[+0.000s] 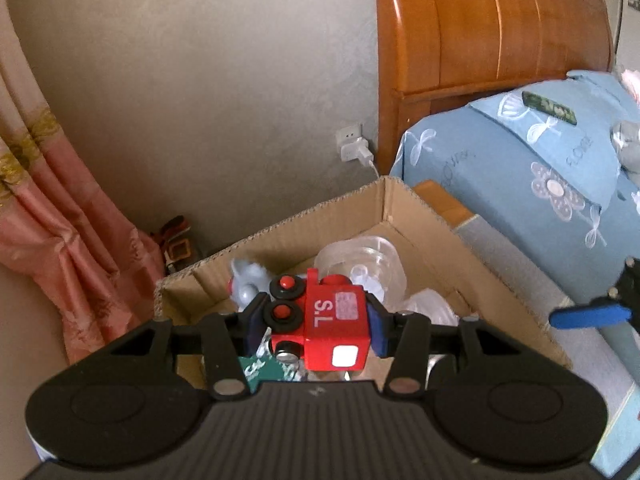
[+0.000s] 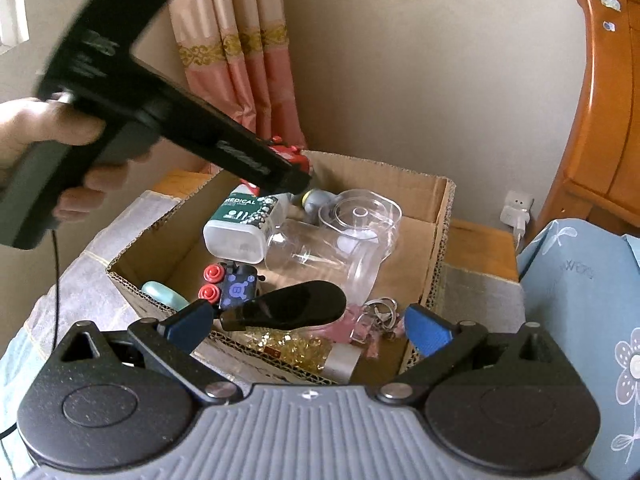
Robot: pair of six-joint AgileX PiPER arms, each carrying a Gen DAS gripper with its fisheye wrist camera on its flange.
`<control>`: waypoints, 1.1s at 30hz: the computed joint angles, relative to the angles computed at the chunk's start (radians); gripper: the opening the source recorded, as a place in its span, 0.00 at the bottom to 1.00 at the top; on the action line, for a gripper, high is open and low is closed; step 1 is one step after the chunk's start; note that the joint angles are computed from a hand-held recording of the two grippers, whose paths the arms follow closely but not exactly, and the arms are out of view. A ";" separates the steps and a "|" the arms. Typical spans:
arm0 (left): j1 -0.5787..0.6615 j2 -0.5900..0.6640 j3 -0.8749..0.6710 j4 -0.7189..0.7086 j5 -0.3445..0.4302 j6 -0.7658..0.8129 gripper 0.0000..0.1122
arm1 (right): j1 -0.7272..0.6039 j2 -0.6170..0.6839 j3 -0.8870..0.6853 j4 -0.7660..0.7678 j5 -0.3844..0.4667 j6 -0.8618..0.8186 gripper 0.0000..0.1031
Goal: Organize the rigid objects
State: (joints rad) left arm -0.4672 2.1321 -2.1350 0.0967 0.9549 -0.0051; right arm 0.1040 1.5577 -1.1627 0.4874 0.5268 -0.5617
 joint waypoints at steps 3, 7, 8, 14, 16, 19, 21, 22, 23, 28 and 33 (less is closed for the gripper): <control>0.018 -0.050 0.086 -0.047 -0.082 -0.035 0.91 | 0.002 -0.007 0.000 -0.007 0.007 0.008 1.00; 0.021 -0.145 0.224 -0.028 -0.171 -0.083 0.91 | 0.013 -0.029 0.014 -0.027 0.012 0.037 1.00; 0.016 -0.181 0.277 0.000 -0.210 -0.107 0.91 | 0.018 -0.039 0.019 -0.037 0.013 0.051 1.00; -0.040 -0.417 0.612 0.267 -0.416 -0.337 0.91 | 0.071 -0.117 0.048 -0.181 0.027 0.217 1.00; -0.066 -0.480 0.693 0.341 -0.441 -0.391 0.91 | 0.096 -0.145 0.054 -0.256 0.037 0.301 1.00; -0.105 -0.564 0.795 0.415 -0.434 -0.487 0.91 | 0.137 -0.181 0.061 -0.386 0.062 0.453 1.00; -0.125 -0.616 0.854 0.404 -0.423 -0.510 0.91 | 0.170 -0.201 0.069 -0.486 0.080 0.565 1.00; -0.138 -0.646 0.890 0.417 -0.421 -0.546 0.91 | 0.188 -0.210 0.074 -0.539 0.092 0.624 1.00; -0.151 -0.670 0.919 0.445 -0.417 -0.596 0.91 | 0.212 -0.220 0.080 -0.608 0.109 0.702 1.00; -0.293 -0.748 1.037 0.657 -0.267 -0.957 0.91 | 0.315 -0.260 0.137 -0.871 0.186 1.044 1.00; -0.443 -0.769 1.094 0.725 -0.076 -1.190 0.91 | 0.440 -0.312 0.202 -1.062 0.293 1.354 1.00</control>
State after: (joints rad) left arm -0.9100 1.3630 -1.0411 0.8213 0.8793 -1.1952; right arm 0.5442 1.2455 -0.9602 -0.5750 0.8196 0.7923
